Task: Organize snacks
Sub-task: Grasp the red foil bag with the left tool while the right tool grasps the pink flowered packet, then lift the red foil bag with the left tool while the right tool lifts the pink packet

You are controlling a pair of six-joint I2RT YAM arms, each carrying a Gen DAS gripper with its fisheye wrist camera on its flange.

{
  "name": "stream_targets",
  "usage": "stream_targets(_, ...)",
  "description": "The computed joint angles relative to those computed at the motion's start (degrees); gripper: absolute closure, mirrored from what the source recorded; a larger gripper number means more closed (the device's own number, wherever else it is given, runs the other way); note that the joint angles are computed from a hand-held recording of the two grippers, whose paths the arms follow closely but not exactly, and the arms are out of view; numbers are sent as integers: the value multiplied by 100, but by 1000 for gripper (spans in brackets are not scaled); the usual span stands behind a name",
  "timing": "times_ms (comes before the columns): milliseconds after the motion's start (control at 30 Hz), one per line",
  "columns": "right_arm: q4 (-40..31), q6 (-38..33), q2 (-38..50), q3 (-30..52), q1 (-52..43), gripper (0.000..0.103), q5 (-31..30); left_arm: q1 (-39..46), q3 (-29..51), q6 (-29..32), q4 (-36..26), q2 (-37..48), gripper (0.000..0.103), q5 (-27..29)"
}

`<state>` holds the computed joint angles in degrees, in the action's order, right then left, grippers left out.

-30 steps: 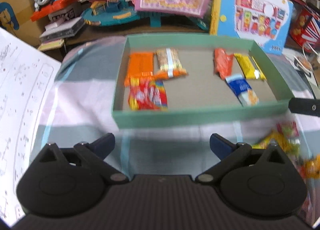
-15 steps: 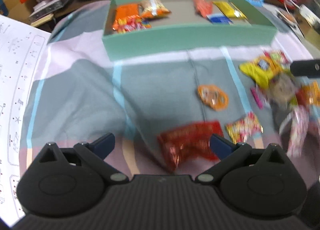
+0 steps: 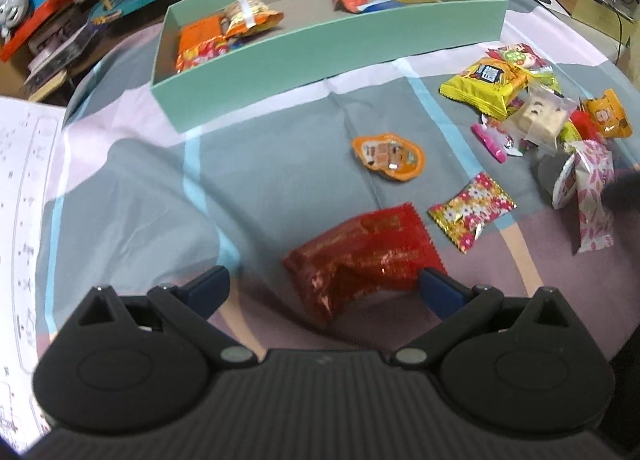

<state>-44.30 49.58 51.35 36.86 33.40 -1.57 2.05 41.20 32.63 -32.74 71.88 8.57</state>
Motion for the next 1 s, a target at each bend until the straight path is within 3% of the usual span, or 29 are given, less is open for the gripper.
stream_targets(100, 101, 209, 183, -73, 244, 36, 134, -105, 18, -89, 114, 148, 0, 31)
stream_targets(267, 451, 383, 497, -149, 376, 36, 272, -55, 4, -203, 106, 236, 26, 321)
stream_targets(300, 522, 362, 564, -144, 429, 42, 332, 10, -11, -201, 109, 218, 29, 404)
stream_targets(333, 600, 334, 625, -144, 462, 50, 355, 97, 33, -200, 35, 248, 41, 519)
stream_targets(367, 664, 320, 685, -135, 464, 55, 327, 195, 100, -209, -72, 298, 42, 653)
stream_targets(433, 764, 302, 816, -88, 587, 55, 437, 368, 131, -240, -147, 279, 47, 784)
stream_targets(600, 977, 90, 1172, 149, 719, 55, 528, 617, 200, -374, -261, 259, 46, 866)
stream_targets(900, 1112, -431, 1279, 350, 107, 55, 371, -33, 222, -645, 43, 319, 37, 414)
stream_targets(1000, 1200, -529, 1310, 346, -77, 55, 322, -170, 174, -819, 167, 322, 49, 445)
